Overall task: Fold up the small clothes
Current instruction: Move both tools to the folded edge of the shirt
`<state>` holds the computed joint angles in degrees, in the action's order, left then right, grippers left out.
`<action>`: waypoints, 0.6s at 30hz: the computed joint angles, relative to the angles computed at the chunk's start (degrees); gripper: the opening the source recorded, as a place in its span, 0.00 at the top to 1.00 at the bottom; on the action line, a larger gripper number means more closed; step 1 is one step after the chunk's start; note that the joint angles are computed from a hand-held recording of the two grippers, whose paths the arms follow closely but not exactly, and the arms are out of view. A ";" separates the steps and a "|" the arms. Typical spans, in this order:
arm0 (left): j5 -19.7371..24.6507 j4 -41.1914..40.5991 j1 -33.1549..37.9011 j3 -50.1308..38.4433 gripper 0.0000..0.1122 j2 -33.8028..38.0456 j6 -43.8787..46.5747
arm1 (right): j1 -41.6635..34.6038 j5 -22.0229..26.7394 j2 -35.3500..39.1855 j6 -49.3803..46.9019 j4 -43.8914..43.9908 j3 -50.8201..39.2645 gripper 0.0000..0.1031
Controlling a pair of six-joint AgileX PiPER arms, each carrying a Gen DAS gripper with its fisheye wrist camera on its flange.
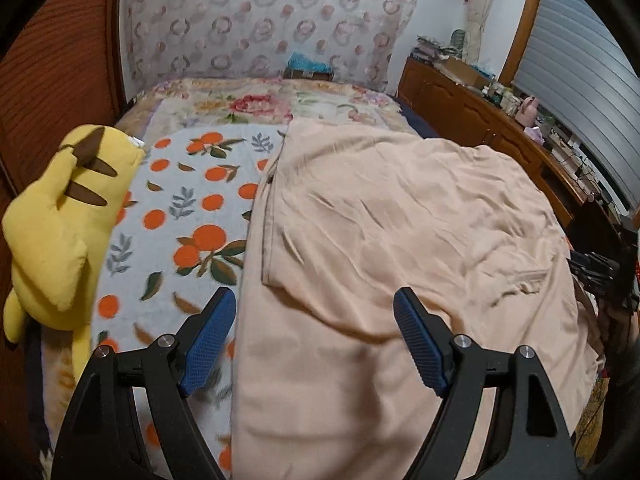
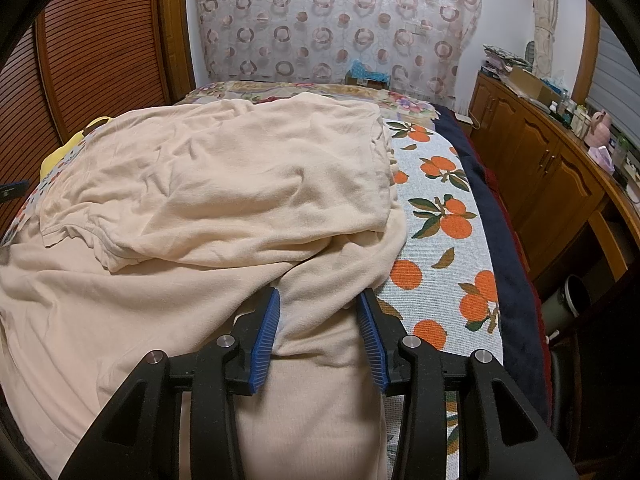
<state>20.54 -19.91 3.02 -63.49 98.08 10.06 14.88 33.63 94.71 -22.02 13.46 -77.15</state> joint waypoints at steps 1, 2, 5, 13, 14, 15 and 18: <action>0.31 -0.55 0.06 -0.96 0.36 1.35 0.55 | -0.30 0.30 -0.33 -0.42 0.28 0.09 0.59; 1.12 1.04 -0.04 -1.94 0.44 2.24 -0.93 | 0.06 -0.08 0.02 0.10 -0.05 0.03 0.59; 2.54 3.09 -0.37 -3.59 0.53 3.95 -2.72 | 0.06 -0.10 0.00 0.08 -0.03 0.07 0.59; 1.35 9.35 -1.96 -4.46 0.57 4.57 -8.40 | -0.02 -0.14 0.00 -0.17 0.19 0.13 0.58; 1.23 8.36 -1.87 -4.70 0.57 4.85 -7.63 | -0.03 -0.14 -0.09 -0.18 0.15 0.20 0.58; 1.85 6.64 -1.68 -5.26 0.57 5.35 -5.97 | -0.05 -0.10 -0.16 -0.21 0.16 0.24 0.58; 2.63 7.76 -1.40 -7.07 0.57 6.53 -7.13 | -0.09 -0.07 -0.25 -0.32 0.23 0.32 0.58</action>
